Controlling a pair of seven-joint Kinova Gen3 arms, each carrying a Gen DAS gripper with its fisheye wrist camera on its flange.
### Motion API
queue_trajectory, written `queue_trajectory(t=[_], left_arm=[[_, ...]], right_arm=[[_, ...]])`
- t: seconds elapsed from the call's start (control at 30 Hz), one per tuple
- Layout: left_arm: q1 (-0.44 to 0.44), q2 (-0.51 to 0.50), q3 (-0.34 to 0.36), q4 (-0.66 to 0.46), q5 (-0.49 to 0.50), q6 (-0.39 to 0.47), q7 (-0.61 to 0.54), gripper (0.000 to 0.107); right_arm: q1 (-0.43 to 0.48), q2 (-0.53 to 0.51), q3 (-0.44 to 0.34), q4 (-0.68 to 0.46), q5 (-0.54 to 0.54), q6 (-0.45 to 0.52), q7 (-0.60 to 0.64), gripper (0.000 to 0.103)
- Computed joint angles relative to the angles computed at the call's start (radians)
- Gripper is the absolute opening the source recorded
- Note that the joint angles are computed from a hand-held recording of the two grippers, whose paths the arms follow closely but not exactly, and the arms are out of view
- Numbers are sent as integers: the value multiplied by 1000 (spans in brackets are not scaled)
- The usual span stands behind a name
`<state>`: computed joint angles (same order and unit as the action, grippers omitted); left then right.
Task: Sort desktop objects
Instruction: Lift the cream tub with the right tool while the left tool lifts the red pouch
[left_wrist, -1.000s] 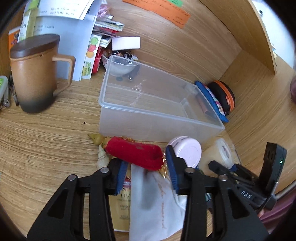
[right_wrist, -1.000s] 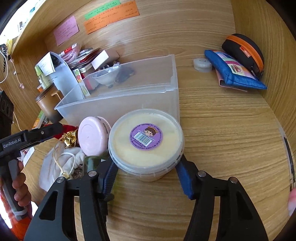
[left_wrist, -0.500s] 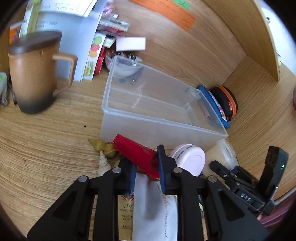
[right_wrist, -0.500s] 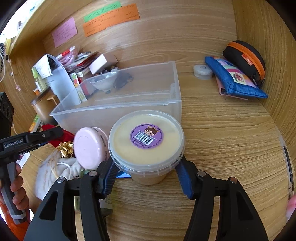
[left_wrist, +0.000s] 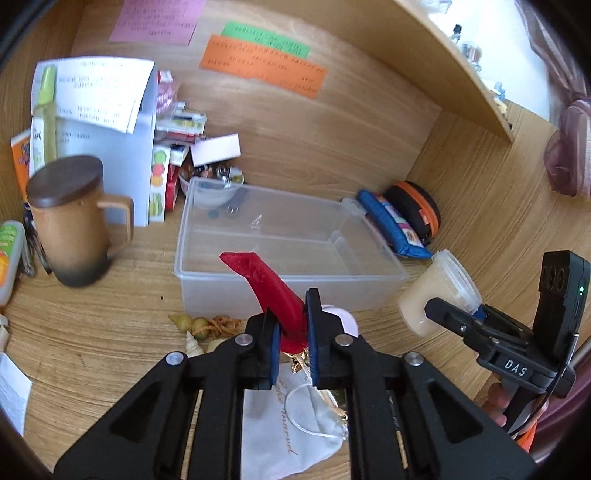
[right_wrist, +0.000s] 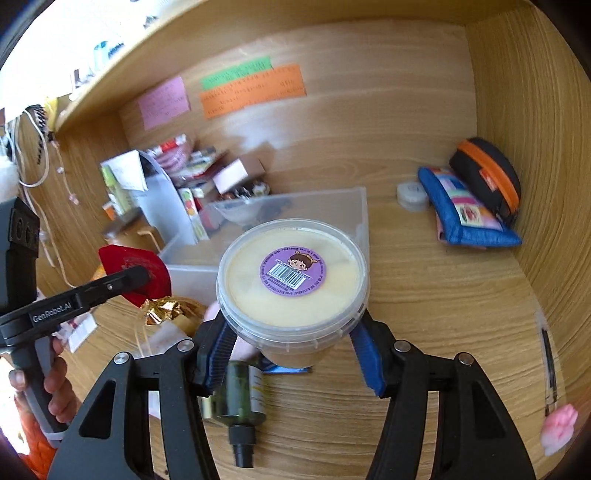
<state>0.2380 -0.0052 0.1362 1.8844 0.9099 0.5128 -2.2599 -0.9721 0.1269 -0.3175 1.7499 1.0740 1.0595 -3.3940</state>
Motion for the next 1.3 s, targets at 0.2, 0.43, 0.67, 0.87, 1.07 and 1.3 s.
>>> queue_trajectory(t=[0.2, 0.43, 0.67, 0.87, 1.07, 1.3], left_arm=[[-4, -22, -15, -20, -16, 19, -4, 11], [-20, -24, -34, -53, -13, 89, -42, 11], [-30, -20, -37, -79, -15, 89, -48, 11], [-41, 44, -14, -152, -110, 112, 24, 11], [-63, 36, 10, -113, -121, 139, -36, 63], [-42, 63, -3, -75, -205, 138, 26, 84]], right_arm=[[-4, -5, -4, -34, 13, 19, 50, 55], [9, -13, -1, -54, 21, 3, 86, 55], [38, -16, 11, -62, 2, -59, 121, 55], [74, -8, 31, -79, -37, -112, 168, 55], [79, 6, 42, -91, -55, -120, 208, 55], [90, 13, 56, -85, -86, -171, 238, 55]])
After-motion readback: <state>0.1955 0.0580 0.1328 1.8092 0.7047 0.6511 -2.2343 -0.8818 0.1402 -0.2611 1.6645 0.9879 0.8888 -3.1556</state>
